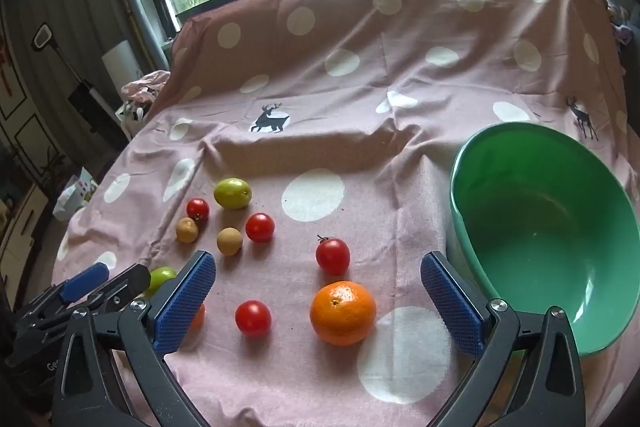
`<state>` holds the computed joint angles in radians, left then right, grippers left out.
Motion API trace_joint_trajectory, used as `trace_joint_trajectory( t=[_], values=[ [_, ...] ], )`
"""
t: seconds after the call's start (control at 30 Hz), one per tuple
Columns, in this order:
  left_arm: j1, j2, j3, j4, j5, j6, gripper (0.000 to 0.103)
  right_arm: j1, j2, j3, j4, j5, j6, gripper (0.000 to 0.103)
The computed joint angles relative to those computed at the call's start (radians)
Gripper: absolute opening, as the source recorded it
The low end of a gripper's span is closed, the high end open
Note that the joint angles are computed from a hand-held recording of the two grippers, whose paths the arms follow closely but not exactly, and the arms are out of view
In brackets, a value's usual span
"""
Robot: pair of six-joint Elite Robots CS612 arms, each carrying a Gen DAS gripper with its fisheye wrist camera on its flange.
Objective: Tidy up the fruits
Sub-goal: 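Move the right tool toward the orange near the red tomatoes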
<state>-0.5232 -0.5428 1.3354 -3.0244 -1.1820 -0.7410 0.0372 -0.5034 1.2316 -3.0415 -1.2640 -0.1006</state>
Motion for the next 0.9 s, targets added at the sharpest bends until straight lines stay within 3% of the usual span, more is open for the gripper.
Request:
trace_joint_trajectory(
  t=[0.23, 0.9],
  values=[
    [-0.002, -0.002, 0.001, -0.004, -0.007, 0.012, 0.074, -0.002, 0.006, -0.010, 0.009, 0.000, 0.001, 0.102],
    [-0.026, -0.002, -0.005, -0.003, 0.062, 0.089, 0.069, 0.005, -0.005, 0.006, 0.000, -0.027, -0.002, 0.101]
  ],
)
